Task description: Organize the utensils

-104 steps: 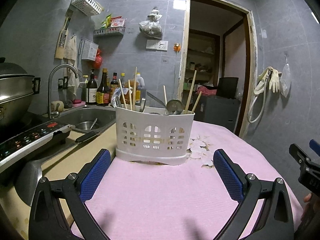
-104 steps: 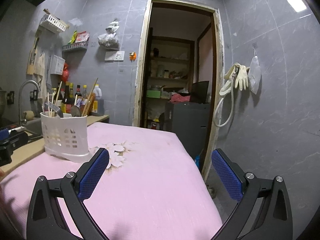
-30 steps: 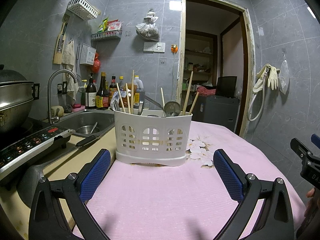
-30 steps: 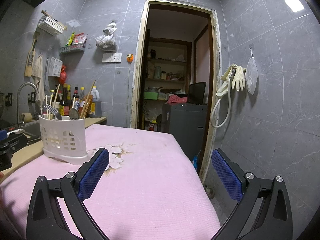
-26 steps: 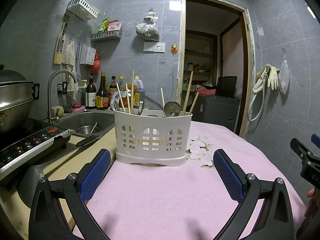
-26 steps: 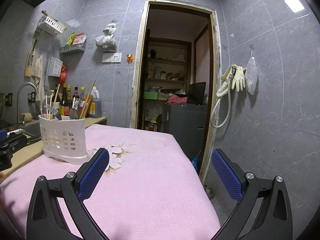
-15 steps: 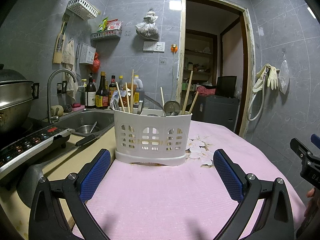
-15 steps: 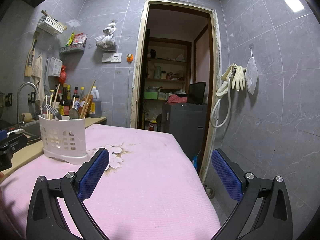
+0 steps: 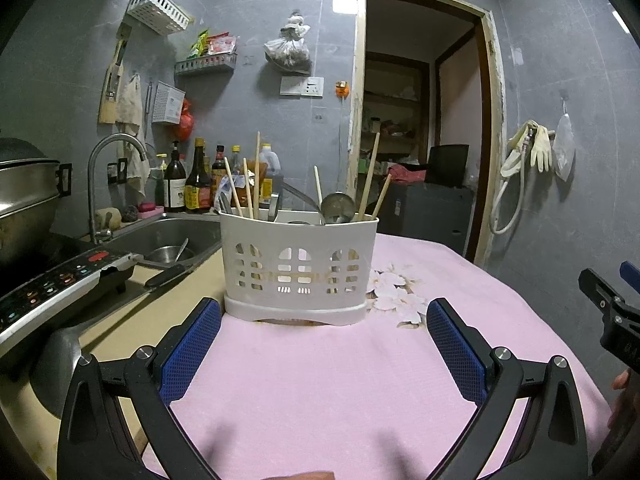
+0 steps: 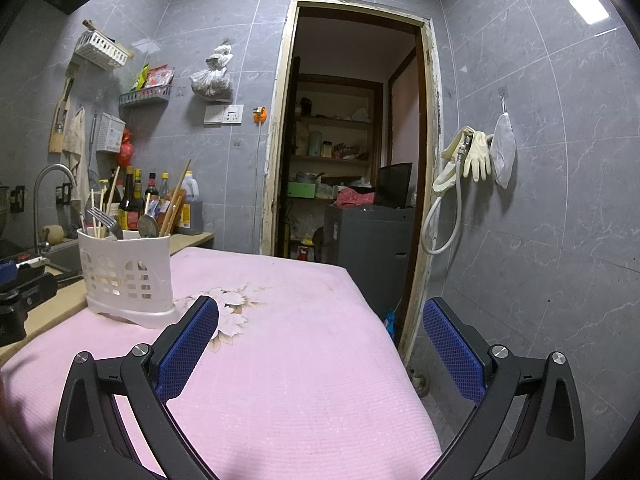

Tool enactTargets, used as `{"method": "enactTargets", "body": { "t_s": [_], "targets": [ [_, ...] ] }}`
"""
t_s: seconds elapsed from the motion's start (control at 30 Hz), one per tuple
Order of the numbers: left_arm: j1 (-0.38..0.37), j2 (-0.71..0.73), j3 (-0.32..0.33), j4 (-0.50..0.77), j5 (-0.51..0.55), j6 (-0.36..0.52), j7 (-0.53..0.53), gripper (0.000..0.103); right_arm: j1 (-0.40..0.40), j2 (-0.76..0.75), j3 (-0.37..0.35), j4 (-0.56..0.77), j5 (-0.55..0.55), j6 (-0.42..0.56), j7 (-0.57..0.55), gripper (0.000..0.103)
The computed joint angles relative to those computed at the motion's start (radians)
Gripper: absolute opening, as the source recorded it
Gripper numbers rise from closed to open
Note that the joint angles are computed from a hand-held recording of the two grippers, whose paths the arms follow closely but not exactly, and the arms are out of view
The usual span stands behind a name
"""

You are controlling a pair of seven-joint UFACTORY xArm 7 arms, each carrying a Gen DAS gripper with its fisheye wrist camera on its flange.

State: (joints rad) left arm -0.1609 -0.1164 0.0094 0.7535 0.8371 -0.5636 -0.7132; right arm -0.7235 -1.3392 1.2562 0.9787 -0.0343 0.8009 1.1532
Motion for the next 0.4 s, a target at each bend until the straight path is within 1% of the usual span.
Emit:
{"method": "enactTargets", "body": {
  "t_s": [0.03, 0.07, 0.17, 0.4],
  "targets": [
    [0.000, 0.002, 0.000, 0.000, 0.002, 0.000, 0.001, 0.101, 0.000, 0.000, 0.000, 0.000, 0.000, 0.000, 0.000, 0.103],
    [-0.003, 0.007, 0.007, 0.013, 0.036, 0.006, -0.025, 0.101, 0.000, 0.001, 0.000, 0.000, -0.001, 0.000, -0.001, 0.103],
    [0.003, 0.017, 0.009, 0.026, 0.078, 0.006, -0.060, 0.101, 0.002, 0.002, 0.000, -0.002, -0.003, -0.001, -0.001, 0.103],
    [0.018, 0.021, -0.006, 0.023, 0.073, -0.001, -0.055, 0.101, 0.014, 0.010, -0.004, -0.008, -0.005, 0.005, -0.002, 0.103]
  ]
}}
